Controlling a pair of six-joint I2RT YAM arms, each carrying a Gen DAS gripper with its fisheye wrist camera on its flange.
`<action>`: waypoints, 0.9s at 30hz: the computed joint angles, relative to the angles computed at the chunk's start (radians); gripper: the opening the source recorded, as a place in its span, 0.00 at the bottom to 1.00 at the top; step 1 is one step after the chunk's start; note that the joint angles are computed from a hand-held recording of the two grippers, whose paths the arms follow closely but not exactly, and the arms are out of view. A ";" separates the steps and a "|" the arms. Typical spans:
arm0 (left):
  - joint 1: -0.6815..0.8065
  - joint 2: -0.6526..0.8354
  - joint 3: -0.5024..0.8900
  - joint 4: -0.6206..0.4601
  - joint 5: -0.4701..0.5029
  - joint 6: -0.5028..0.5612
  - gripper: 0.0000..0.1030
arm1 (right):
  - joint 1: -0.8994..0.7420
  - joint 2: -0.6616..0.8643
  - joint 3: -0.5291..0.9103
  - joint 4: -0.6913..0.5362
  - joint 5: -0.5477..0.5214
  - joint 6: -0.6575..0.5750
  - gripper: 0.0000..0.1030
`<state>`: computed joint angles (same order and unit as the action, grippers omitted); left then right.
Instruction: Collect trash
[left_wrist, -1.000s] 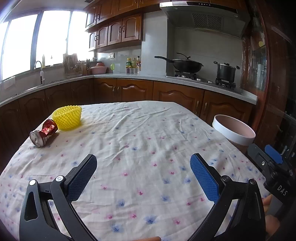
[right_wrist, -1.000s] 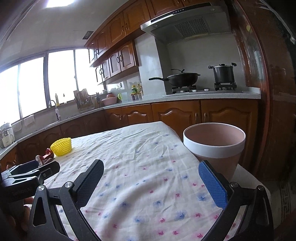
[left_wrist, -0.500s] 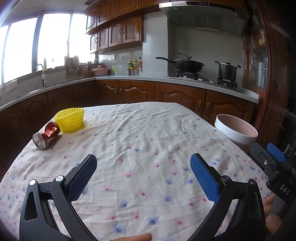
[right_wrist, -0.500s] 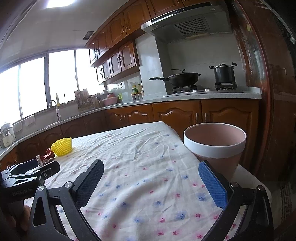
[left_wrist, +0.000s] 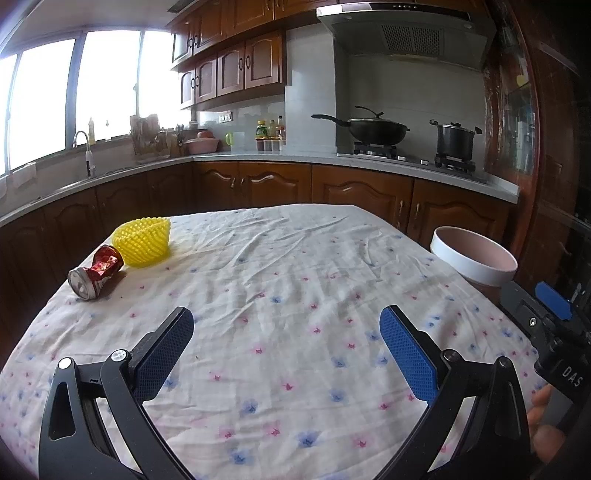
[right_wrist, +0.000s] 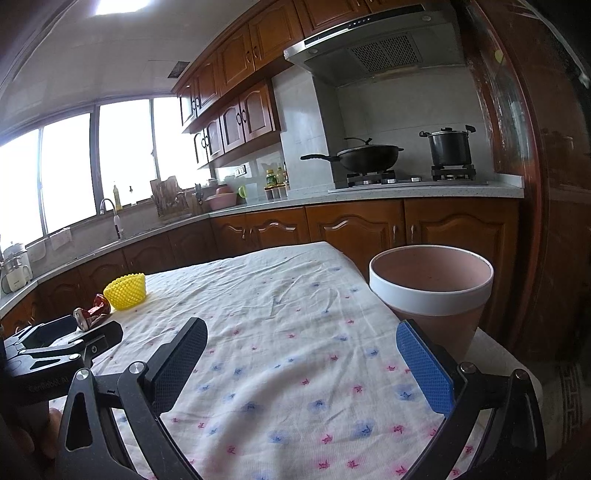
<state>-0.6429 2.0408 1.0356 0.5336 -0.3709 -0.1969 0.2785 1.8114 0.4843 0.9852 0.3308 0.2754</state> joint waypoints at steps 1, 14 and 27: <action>0.000 0.000 0.000 -0.001 -0.001 0.000 1.00 | 0.001 0.000 0.000 0.002 0.000 0.001 1.00; 0.008 0.002 0.003 0.000 0.016 0.016 1.00 | 0.006 -0.007 -0.001 -0.004 0.001 0.002 1.00; 0.010 0.002 0.005 -0.003 0.021 0.018 1.00 | 0.006 -0.011 0.001 -0.013 0.000 0.000 1.00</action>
<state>-0.6329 2.0433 1.0406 0.5302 -0.3495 -0.1787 0.2840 1.8000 0.4851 0.9723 0.3308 0.2751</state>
